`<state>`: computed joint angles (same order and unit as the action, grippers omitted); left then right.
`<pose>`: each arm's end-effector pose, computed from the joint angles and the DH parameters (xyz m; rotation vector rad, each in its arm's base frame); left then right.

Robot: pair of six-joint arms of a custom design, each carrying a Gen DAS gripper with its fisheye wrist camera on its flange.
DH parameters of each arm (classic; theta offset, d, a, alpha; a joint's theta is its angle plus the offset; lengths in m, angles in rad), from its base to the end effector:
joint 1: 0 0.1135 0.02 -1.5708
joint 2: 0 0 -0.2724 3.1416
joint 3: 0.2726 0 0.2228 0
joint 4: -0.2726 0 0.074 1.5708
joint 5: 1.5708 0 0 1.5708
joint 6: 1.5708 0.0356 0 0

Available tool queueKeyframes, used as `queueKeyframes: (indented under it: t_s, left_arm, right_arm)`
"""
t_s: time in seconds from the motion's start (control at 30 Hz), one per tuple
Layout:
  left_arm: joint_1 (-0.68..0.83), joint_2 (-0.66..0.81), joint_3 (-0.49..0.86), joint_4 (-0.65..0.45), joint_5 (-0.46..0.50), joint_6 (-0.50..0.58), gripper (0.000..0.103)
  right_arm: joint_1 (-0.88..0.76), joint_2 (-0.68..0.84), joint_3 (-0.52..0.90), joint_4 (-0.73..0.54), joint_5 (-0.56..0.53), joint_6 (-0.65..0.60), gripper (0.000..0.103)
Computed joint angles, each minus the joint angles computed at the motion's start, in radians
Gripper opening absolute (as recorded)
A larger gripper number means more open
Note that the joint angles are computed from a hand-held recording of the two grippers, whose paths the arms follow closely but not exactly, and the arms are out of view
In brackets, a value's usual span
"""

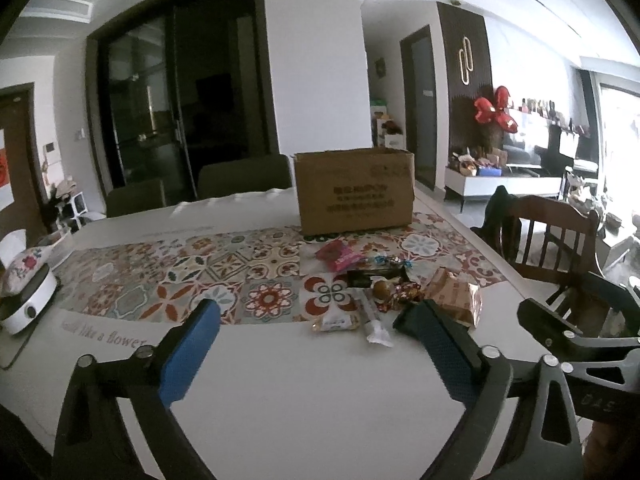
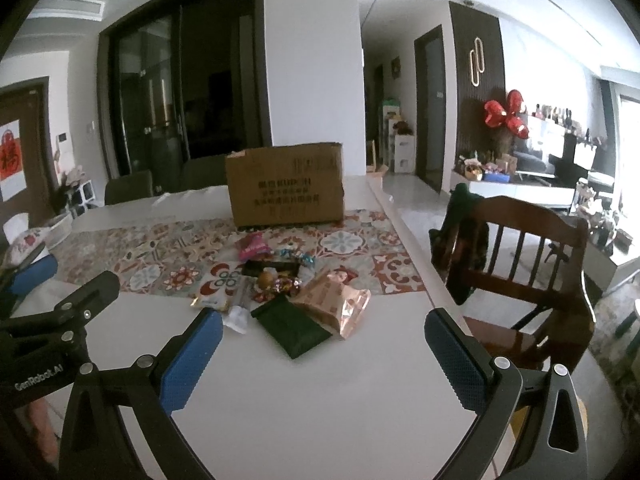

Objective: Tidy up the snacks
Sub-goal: 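Lower both tools toward the snack pile in front of the box, then grasp the white snack bar with the left tool while the right tool grasps the tan pastry packet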

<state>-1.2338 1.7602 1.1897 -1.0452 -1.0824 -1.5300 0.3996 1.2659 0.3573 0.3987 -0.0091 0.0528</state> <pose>0.1223 -0.2540 0.2250 -0.2778 2.0517 0.2793 0.1962 0.0832 0.1875 -0.3666 2.0609 0.2846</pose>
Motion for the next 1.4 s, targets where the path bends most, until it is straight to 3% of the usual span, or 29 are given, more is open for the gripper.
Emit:
queueKeyframes:
  t_s: [0.23, 0.57, 1.03, 1.4]
  left_arm:
    - [0.129, -0.018, -0.023, 0.251, 0.076, 0.293, 0.083]
    - [0.301, 0.037, -0.039, 0.528, 0.242, 0.564, 0.068]
    - [0.461, 0.192, -0.006, 0.663, 0.468, 0.664, 0.048]
    - [0.526, 0.273, 0.02, 0.715, 0.568, 0.699, 0.043]
  right_arm:
    - [-0.044, 0.168, 0.126, -0.023, -0.049, -0.048, 0.099]
    - [-0.073, 0.402, 0.317, -0.088, -0.094, -0.132, 0.091]
    - [-0.062, 0.647, 0.523, -0.175, -0.084, -0.269, 0.077]
    - [-0.044, 0.746, 0.599, -0.166, -0.06, -0.358, 0.074]
